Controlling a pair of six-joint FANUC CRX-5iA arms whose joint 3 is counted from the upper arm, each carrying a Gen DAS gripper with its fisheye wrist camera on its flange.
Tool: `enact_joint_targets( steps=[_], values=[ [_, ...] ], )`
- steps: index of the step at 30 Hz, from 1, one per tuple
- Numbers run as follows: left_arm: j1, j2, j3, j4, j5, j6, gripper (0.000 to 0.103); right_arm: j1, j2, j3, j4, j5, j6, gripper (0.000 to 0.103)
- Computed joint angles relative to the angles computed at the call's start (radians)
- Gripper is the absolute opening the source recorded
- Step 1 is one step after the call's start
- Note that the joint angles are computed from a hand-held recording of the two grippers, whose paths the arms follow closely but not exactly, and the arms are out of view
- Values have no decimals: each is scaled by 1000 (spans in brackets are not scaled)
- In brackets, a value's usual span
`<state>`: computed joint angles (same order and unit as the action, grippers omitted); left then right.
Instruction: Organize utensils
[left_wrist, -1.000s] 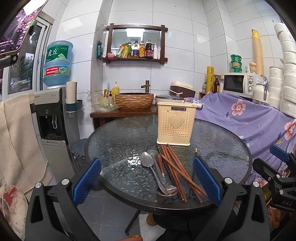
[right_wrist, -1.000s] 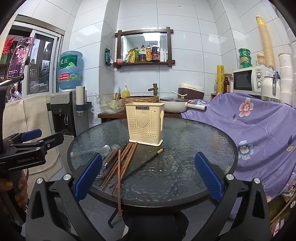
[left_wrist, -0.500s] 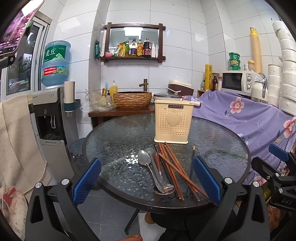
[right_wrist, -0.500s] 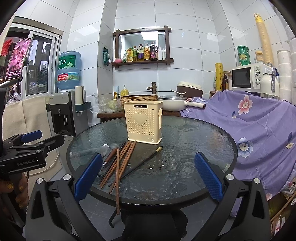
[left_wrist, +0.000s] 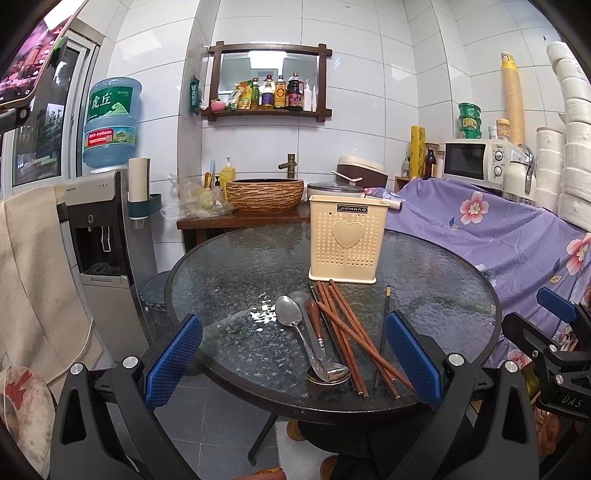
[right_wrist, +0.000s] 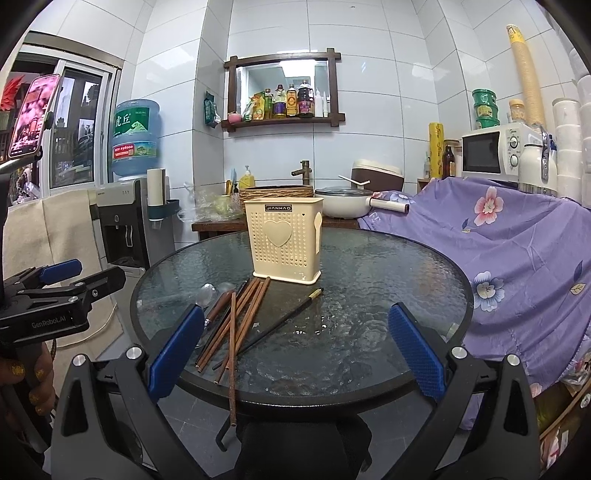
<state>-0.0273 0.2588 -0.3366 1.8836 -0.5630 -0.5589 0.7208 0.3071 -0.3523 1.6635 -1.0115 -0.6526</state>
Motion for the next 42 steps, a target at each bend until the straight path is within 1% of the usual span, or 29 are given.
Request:
enact_joint_targets(
  steps=[14,17,19,21,23,24,25,26,27,28,29,30,31,32,33,34,36,37,38,39,40,41,42],
  values=[
    [-7,10,13,0,1,8,97,-5,2,2,-6,-3,12,98],
    [2,23,29,-36,-5,49,97,-11,7,15,-26,13,39,98],
    [6,37,47,-77,9,88,97,-20,11,32,-59,36,71,98],
    [13,57,82,-168,46,161,97,-37,11,47,-89,79,99,98],
    [30,84,124,-288,60,251,97,-62,11,71,-152,150,151,98],
    [42,105,159,-380,64,325,97,-74,11,80,-175,183,171,98],
    [53,123,187,-439,55,373,97,-91,12,96,-222,231,213,98],
    [62,141,217,-498,45,419,97,-100,16,110,-263,258,246,98],
    [72,165,262,-583,37,484,97,-115,26,145,-355,300,324,98],
    [77,183,296,-642,35,528,97,-125,32,167,-412,324,374,98],
    [81,200,328,-695,33,571,97,-134,37,179,-436,342,393,98],
    [86,224,376,-771,23,635,97,-146,43,196,-464,353,411,98],
    [92,248,427,-845,4,701,97,-154,54,221,-492,349,440,97],
    [95,265,462,-887,-13,740,96,-159,69,255,-531,338,488,95],
    [99,291,512,-942,-40,792,95,-162,82,281,-562,328,526,90],
    [101,316,559,-980,-69,830,94,-166,101,325,-616,312,586,88],
    [103,363,645,-1036,-129,891,91,-176,133,394,-703,302,675,81],
    [104,394,704,-1077,-167,935,89,-182,155,439,-759,294,729,79],
    [104,418,751,-1110,-198,972,87,-185,172,475,-802,282,772,75],
    [104,444,798,-1139,-232,1008,84,-191,207,543,-879,255,853,70],
    [105,471,847,-1158,-267,1038,83,-194,223,579,-924,237,893,68],
    [104,493,887,-1176,-291,1063,80,-201,251,634,-985,214,945,62],
    [103,513,923,-1193,-308,1084,78,-205,265,662,-1015,201,969,57]
  ],
)
